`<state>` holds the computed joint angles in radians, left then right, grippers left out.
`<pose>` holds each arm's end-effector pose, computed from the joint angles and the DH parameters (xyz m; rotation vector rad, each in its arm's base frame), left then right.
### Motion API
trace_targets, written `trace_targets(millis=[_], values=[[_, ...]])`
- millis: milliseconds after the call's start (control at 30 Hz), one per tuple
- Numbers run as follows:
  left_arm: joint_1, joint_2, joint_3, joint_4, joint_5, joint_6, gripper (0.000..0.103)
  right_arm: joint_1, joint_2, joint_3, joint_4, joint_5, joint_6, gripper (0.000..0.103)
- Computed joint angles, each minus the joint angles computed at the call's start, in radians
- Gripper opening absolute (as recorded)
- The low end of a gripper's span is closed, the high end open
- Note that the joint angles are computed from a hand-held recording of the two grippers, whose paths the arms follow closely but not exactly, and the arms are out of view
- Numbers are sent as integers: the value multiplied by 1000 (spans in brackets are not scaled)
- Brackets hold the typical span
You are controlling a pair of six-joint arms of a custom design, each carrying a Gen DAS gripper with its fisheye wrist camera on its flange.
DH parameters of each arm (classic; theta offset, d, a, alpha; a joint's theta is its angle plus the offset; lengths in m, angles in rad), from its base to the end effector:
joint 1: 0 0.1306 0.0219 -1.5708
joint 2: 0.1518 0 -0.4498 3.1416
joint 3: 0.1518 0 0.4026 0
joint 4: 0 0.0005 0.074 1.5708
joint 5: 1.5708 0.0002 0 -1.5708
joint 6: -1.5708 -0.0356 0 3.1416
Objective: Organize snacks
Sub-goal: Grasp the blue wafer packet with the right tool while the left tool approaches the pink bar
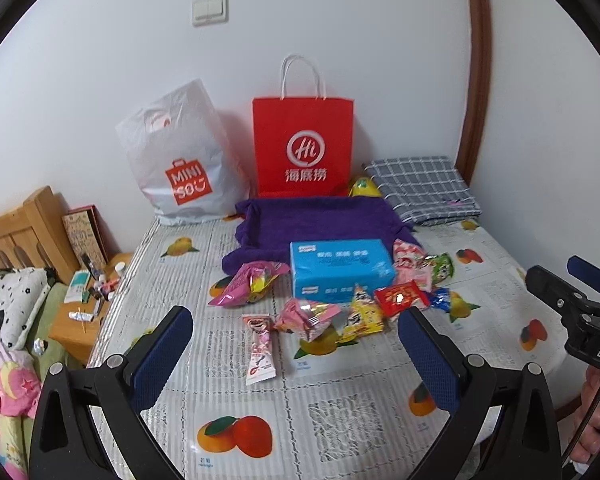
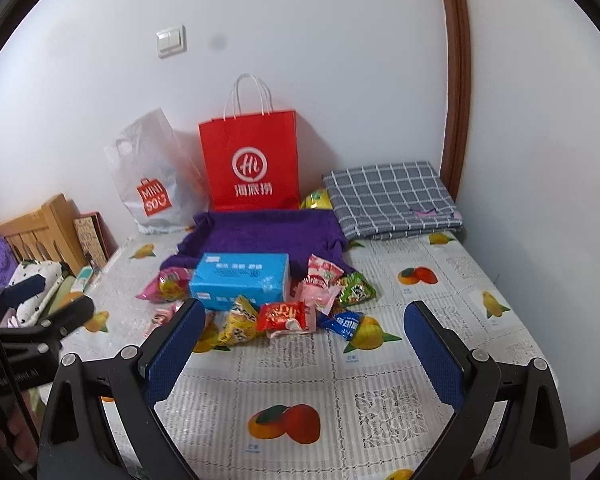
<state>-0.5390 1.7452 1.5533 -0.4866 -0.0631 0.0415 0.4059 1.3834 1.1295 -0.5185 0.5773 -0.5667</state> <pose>0.5556 -0.3303 0.4110 0.5230 2.1975 -0.2409 0.4395 0.1672 0.4064 0.4477 2.1529 -0.1426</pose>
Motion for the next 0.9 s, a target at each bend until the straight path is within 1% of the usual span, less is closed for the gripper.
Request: trace_targets(millis=[167,267,333,400,567,633,800,900], values=[[29,74,48,-40,20,14,103,-66,60,-14,10,-72,-13,98],[49,125,83,-69,46,26,103,-113,102,-30,21,-123,-29,94],[60,157,104,-89,47,35,103,-144,134,-32,20,-158,-34,87],[70,183,121,-100,47,43,102,-174,170,-32,22,-185,-30,84],[90,236,170,-130,58,50,102,-242,258,-20,56,-239,-17,81],[94,254,192,-143,63,55,102,-263,294,-2,56,-271,-15,76],[104,274,225,-162,78,64,102,-296,345,29,91,-352,-28,76],[109,283,242,-170,78,68,102,-302,372,54,100,-368,-26,76]])
